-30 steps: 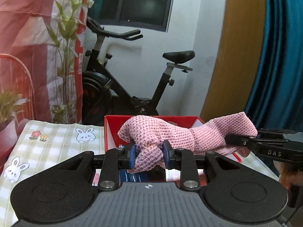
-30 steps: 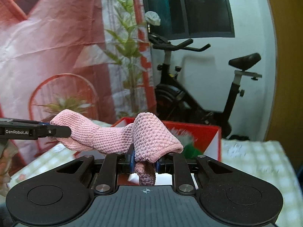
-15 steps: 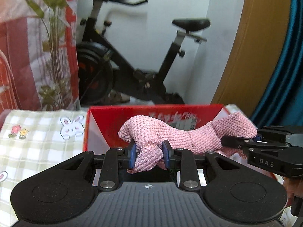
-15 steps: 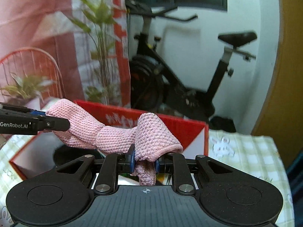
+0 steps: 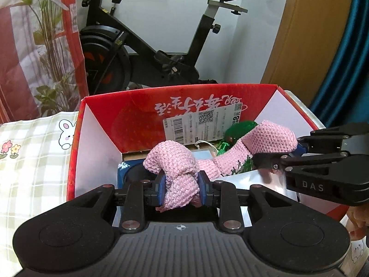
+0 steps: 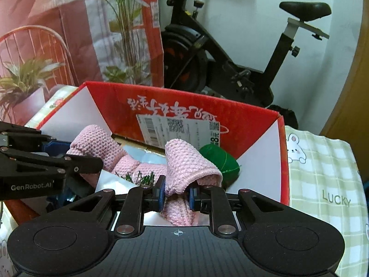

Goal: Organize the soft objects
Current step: 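Open the left gripper to drop the pink towel into the box, then move the left gripper back to the table above the cream knitted towel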

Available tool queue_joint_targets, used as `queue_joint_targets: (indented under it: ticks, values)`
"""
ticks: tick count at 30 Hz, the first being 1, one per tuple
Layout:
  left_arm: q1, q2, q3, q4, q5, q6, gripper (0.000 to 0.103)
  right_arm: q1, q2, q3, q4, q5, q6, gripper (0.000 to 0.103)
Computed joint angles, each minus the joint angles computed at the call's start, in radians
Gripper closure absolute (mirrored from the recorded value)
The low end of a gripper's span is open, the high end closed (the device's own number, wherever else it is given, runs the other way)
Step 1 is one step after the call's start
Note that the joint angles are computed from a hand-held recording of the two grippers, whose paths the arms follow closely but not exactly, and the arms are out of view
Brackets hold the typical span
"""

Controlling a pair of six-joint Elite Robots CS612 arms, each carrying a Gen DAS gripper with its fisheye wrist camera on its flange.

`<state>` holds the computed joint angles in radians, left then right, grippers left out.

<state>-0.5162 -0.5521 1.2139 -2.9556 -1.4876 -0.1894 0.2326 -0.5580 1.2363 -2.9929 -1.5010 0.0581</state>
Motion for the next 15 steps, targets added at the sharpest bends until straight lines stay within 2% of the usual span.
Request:
queue_joint_targets:
  ticks: [4,5,6,9,10,15]
  values:
    - [0.002,-0.008,0.01,-0.03,-0.009,0.016,0.051,0.002,-0.007,0.024,-0.06,-0.01,-0.025,0.068]
    - [0.003,-0.014,0.021,-0.046,-0.012,0.025,0.051,0.004,-0.01,0.035,-0.089,-0.02,-0.039,0.064]
    - [0.002,-0.02,0.031,-0.058,-0.012,0.034,0.05,0.008,-0.013,0.043,-0.105,-0.037,-0.054,0.056]
    - [0.0,-0.043,0.073,-0.11,0.004,0.047,0.034,0.019,-0.022,0.078,-0.195,-0.084,-0.084,0.039]
    - [0.0,-0.051,0.09,-0.135,0.007,0.043,0.03,0.019,-0.026,0.094,-0.231,-0.083,-0.09,0.037]
    - [0.003,-0.093,0.169,-0.232,0.003,0.034,0.026,0.018,-0.049,0.159,-0.355,-0.076,-0.095,0.033]
